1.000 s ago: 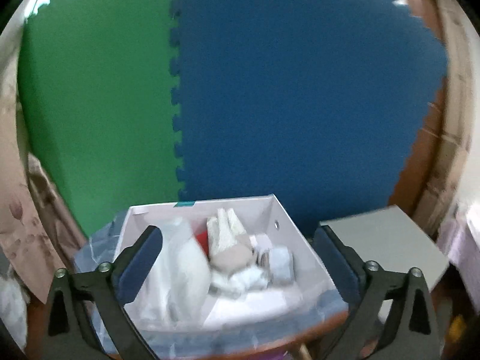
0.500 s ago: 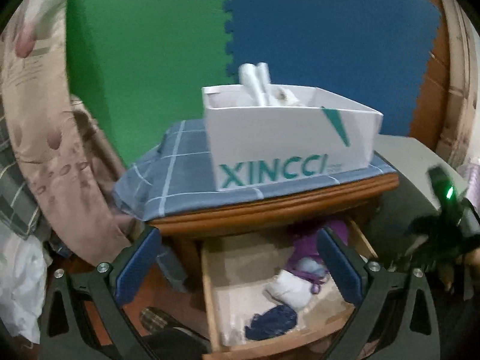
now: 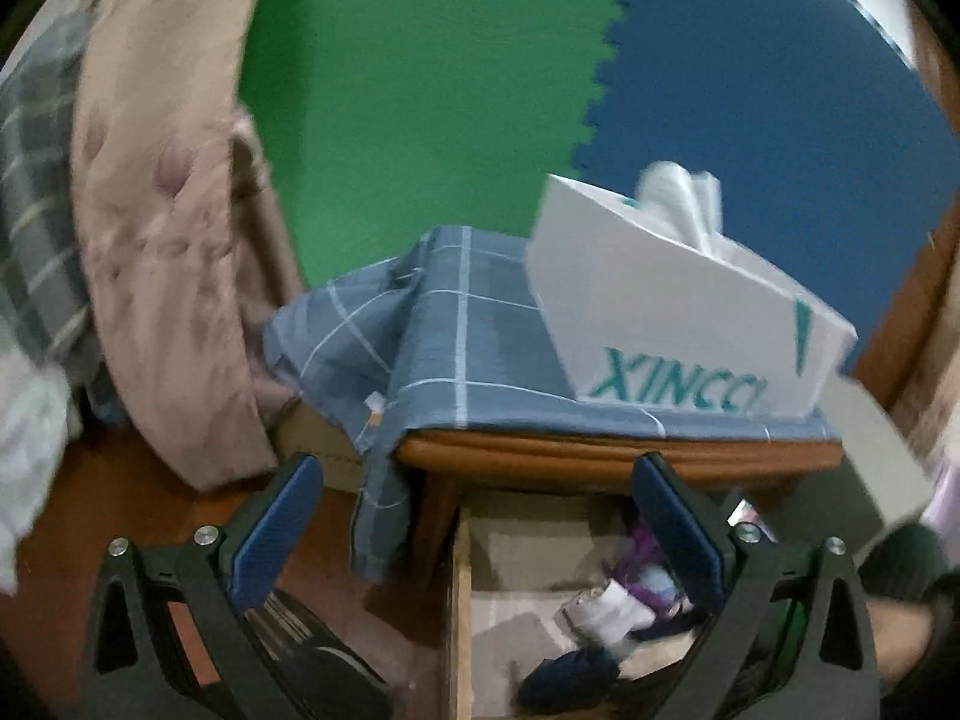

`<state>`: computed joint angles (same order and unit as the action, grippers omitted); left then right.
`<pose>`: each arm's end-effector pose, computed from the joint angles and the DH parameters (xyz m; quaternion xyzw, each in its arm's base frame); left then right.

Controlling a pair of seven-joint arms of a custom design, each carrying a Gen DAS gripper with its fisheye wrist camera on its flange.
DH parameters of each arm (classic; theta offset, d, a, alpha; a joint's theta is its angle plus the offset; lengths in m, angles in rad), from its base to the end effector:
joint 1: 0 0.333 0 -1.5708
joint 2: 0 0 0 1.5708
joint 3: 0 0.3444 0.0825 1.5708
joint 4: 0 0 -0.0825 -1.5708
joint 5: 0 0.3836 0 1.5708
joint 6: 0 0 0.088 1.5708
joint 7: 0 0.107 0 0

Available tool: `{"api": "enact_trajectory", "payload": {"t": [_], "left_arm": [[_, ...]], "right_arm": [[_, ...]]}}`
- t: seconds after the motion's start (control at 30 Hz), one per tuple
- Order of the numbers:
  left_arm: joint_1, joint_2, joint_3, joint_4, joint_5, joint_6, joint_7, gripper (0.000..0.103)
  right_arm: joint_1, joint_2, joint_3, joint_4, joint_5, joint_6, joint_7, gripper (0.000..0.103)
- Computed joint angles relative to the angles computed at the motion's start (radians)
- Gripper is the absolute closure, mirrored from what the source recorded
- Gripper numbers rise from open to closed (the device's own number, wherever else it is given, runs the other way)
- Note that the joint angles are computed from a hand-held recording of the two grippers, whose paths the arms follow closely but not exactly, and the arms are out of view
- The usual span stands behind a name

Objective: Take underwear out of drawer
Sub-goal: 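Lower the right tool into the drawer toward the navy lace underwear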

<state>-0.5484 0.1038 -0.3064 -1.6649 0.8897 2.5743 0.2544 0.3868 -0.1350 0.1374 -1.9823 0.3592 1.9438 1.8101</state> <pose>0.4223 -0.4881 0.6591 -0.5857 0.6406 -0.4446 0.2213 0.4420 0.2872 0.5650 -0.7534 0.6360 0.1287 0.1066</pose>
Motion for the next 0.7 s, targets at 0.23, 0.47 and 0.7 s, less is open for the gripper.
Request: {"api": "enact_trajectory", "payload": {"t": [0.23,0.47,0.7], "left_arm": [[0.037,-0.029,0.006,-0.055,-0.048,0.067,-0.085,0.001],[0.024,-0.004,-0.004,-0.023,-0.046,0.048,-0.001,0.001],[-0.001,0.010,0.002,-0.001,-0.019,-0.012,0.014,0.001]], "right_arm": [[0.014,0.091,0.010,0.032,-0.077,-0.101,0.114,0.023],[0.009,0.121,-0.005,0.037,-0.028,-0.150,0.089,0.047],[0.015,-0.047,0.014,-0.083,-0.175,0.004,0.084,0.080]]}}
